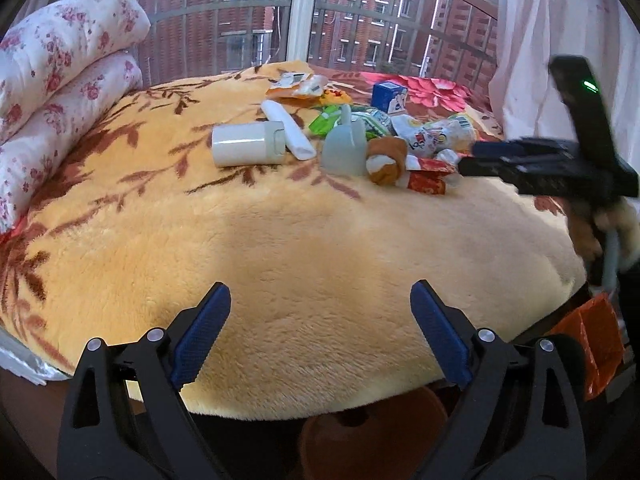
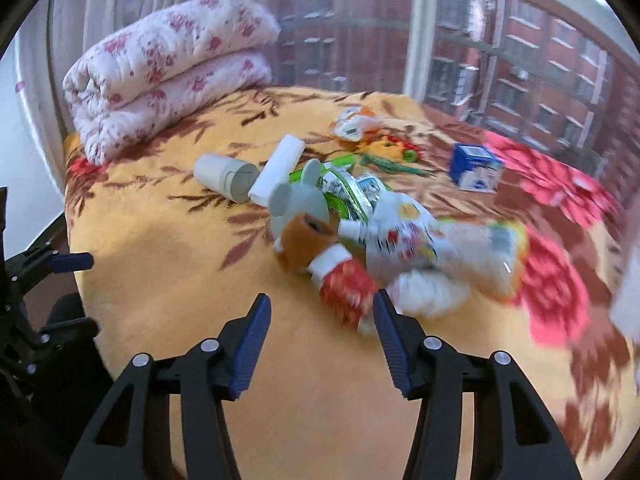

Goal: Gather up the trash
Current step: 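Grasp the red-white tube with the right tool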

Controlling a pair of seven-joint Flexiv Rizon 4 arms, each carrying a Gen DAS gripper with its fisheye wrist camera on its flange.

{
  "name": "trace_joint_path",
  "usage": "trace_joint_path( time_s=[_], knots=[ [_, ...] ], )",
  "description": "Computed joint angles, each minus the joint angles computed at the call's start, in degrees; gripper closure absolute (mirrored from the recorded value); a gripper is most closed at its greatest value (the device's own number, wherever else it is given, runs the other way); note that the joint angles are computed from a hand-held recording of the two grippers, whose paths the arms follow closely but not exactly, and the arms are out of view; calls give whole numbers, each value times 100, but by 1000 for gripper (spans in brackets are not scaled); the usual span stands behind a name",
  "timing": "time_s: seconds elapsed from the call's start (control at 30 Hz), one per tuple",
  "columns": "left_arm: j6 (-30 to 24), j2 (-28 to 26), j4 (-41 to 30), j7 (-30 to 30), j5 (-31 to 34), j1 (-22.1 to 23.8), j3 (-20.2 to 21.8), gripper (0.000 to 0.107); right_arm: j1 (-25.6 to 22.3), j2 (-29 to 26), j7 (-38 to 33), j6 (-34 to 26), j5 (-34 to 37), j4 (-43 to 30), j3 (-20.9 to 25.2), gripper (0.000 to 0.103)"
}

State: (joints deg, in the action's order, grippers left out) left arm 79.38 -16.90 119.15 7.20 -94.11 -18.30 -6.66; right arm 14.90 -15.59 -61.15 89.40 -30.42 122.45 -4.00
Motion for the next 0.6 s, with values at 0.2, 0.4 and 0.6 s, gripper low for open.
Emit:
trace_joint_path(
  time_s=[0.2,0.4,0.6],
  knots=[
    [-118,-151,-44,-629,629,227,-53,18,-1071,-761,-2251,-1546,1416,-1353,1507,51],
    [-48,-225,-84,-925,956,350,-198,18,-389,-889,-1932,-1520,1085,-1251,674,71],
    [-30,-301,-256,-1009,1197,346,-389,18,-566,-144,-1477,45,1969,-175,815,84]
  ],
)
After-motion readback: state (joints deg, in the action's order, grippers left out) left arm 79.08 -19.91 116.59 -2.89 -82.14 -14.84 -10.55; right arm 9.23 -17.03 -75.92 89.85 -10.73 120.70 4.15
